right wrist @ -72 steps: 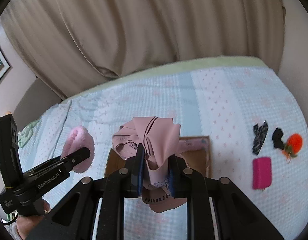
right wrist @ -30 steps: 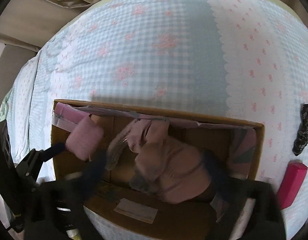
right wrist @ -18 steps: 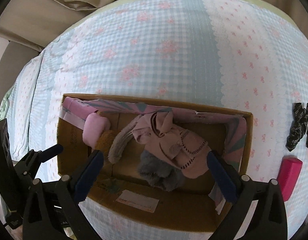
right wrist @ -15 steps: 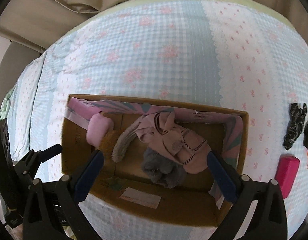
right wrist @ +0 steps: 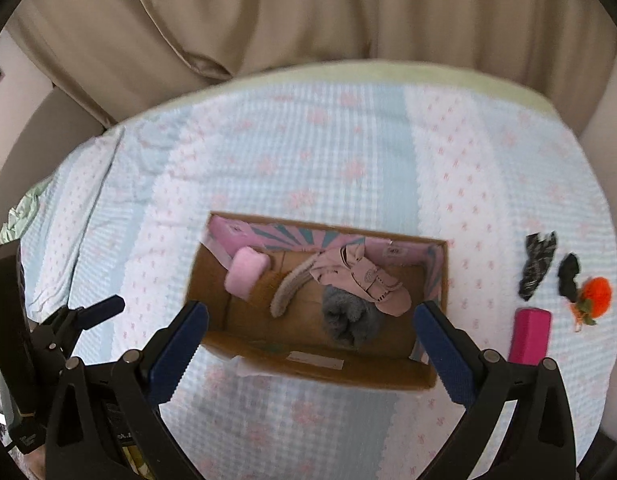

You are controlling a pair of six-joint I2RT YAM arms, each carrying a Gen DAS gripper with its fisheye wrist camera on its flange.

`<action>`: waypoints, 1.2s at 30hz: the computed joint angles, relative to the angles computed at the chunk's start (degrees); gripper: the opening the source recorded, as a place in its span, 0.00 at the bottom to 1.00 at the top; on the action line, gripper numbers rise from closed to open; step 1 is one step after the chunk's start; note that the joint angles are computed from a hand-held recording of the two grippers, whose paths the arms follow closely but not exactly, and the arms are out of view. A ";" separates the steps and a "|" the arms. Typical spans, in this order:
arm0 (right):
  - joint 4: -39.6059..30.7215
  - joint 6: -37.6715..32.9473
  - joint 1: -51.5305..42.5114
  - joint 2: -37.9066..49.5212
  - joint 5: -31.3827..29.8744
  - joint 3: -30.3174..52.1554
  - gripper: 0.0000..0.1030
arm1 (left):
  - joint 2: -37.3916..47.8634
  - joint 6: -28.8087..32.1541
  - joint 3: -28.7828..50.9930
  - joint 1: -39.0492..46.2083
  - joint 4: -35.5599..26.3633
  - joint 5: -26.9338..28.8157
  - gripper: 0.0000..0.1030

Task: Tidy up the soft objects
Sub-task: 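Open both tools over the box to release the pink items and lift away, then move both tools toward the magenta pouch and black scrunchies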

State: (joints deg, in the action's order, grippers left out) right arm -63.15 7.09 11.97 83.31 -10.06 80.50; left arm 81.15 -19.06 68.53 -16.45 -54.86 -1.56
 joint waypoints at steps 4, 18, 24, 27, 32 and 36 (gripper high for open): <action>-3.21 1.83 0.88 -6.90 2.24 1.53 1.00 | -5.21 -2.19 1.40 -1.78 -3.95 -0.83 1.00; -15.18 -12.66 -22.79 -20.09 -0.39 7.82 1.00 | -6.69 -18.90 12.83 -22.50 -10.88 -13.47 1.00; -18.93 -35.84 -52.26 -15.30 -15.76 12.26 1.00 | 2.95 -28.22 23.22 -34.12 -13.30 -21.30 1.00; -21.03 -47.59 -63.30 -7.38 -21.25 17.30 1.00 | 10.90 -34.07 31.05 -38.92 -15.40 -24.37 1.00; -21.65 -58.15 -70.42 5.35 -24.88 25.55 1.00 | 28.06 -40.22 49.23 -44.13 -19.25 -25.89 1.00; -21.47 -63.11 -71.62 15.08 -24.74 32.12 1.00 | 41.55 -43.89 64.31 -45.82 -21.72 -24.51 1.00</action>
State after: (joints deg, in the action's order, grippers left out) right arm -84.62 -56.02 -59.65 98.39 -34.81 112.62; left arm 122.70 -62.95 132.84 -62.27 -76.59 -26.07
